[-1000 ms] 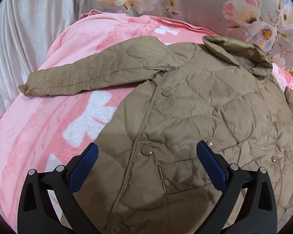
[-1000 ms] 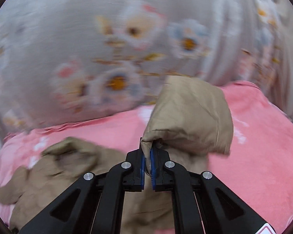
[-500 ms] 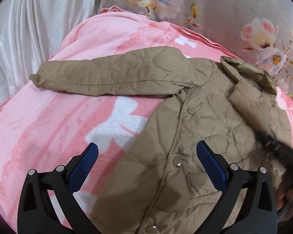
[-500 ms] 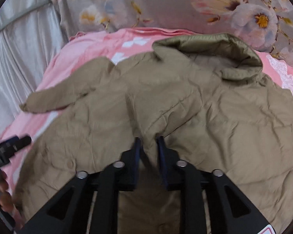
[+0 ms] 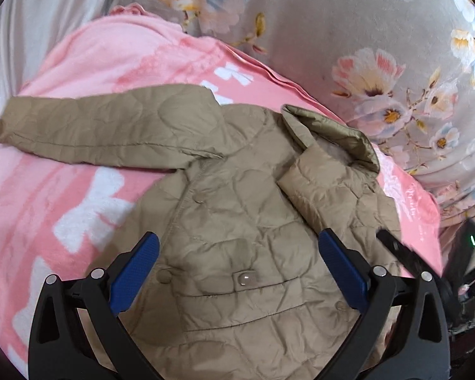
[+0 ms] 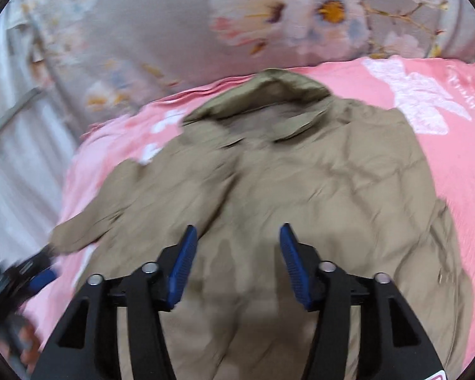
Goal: Fold large clothes
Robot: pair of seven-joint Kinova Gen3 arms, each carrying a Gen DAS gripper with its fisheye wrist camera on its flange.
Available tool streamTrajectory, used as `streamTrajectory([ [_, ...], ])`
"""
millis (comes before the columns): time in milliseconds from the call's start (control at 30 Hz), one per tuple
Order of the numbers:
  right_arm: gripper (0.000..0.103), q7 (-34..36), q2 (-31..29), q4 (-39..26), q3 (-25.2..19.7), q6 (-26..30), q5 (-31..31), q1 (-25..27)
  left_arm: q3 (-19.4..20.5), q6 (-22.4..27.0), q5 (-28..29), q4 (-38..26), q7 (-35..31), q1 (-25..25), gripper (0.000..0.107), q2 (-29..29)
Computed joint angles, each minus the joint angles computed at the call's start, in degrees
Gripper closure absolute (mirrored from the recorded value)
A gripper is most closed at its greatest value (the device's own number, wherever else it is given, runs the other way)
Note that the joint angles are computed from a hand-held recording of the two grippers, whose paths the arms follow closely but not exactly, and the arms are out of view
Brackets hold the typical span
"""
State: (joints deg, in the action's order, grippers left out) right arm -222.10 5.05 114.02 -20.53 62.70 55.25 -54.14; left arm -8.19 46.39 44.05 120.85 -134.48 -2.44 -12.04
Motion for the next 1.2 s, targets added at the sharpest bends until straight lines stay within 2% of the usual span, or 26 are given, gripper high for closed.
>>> streamTrajectory([
  [100,0.067,3.42,2.72,-1.32,-1.1,-5.1,0.08,7.11,2.0,-5.55,-4.95,1.18,3.78,-0.96,0.009,-2.07],
  [133,0.072,4.65,4.39,-2.77,-2.76,-7.35,0.47,9.76,2.32,-7.41,-6.63,1.47,5.22,-1.08,0.009,-2.47],
  [200,0.073,9.01,7.74,-5.47,-8.03,-9.88,2.2,14.69,4.57,-10.02,-8.56,1.8,7.26,-4.53,0.009,-3.03],
  [300,0.074,14.51,12.11,-8.99,-15.98,-9.2,8.91,16.19,7.94,-8.53,-5.52,0.83,4.62,-12.49,0.009,-2.32],
  [333,0.082,14.69,13.34,-9.86,-17.69,-8.01,10.25,15.8,8.78,-6.98,-3.49,0.29,3.02,-15.14,0.009,-1.66],
  [367,0.083,13.94,13.59,-10.09,-18.34,-7.71,10.69,14.71,8.95,-5.0,-1.99,-0.46,1.93,-16.74,0.009,-0.74],
  [433,0.082,9.93,11.53,-7.87,-16.46,-8.48,10.66,12.17,7.15,-0.34,0.44,-2.16,-0.15,-16.74,0.009,1.73],
  [533,0.076,2.94,6.46,-2.72,-11.25,-7.05,8.12,6.45,1.19,6.65,2.77,-4.97,-0.62,-9.84,0.009,7.82],
  [600,0.076,-1.72,2.16,0.86,-12.23,-3.6,4.2,5.88,-3.36,11.27,3.32,-6.64,-0.11,-4.75,0.009,11.17],
  [667,0.071,-6.38,-1.41,3.53,-16.71,-0.3,-0.09,8.91,-4.02,13.06,1.66,-7.38,1.67,-2.72,0.009,12.96],
  [733,0.059,-11.04,-6.3,7.75,-20.42,0.95,-4.05,12.37,-2.44,12.91,0.78,-5.72,1.86,-4.11,0.009,13.2],
  [800,0.054,-15.7,-8.83,11.08,-21.0,0.98,-5.35,13.64,-1.57,11.32,1.24,-3.19,0.2,-5.88,0.009,12.34],
  [867,0.052,-20.34,-10.19,14.3,-22.8,0.36,-4.49,16.35,-0.57,11.05,2.26,-1.81,-2.11,-7.58,0.01,11.89],
  [967,0.052,-27.29,-11.73,19.33,-23.08,-4.53,-0.54,20.12,1.89,9.84,1.38,-2.33,-0.22,-8.3,0.01,11.38],
  [1000,0.052,-29.62,-11.84,20.44,-23.5,-5.68,1.43,21.33,2.72,8.91,1.48,-2.46,1.02,-8.08,0.014,11.14],
  [1033,0.053,-31.95,-11.15,20.61,-23.37,-6.06,2.79,22.47,3.35,7.83,1.32,-2.67,1.85,-7.8,0.017,10.89],
  [1100,0.055,-36.53,-10.68,21.39,-23.69,-4.74,4.97,23.15,4.38,5.62,0.52,-3.13,3.16,-6.98,0.029,10.08],
  [1167,0.062,-39.78,-9.9,21.87,-24.92,-2.59,6.76,24.3,5.68,3.19,0.37,-3.59,3.69,-6.14,0.037,9.46],
  [1200,0.071,-40.08,-9.46,21.87,-25.89,-1.36,7.23,25.2,5.58,2.3,0.86,-3.86,3.01,-4.91,0.045,9.4],
])
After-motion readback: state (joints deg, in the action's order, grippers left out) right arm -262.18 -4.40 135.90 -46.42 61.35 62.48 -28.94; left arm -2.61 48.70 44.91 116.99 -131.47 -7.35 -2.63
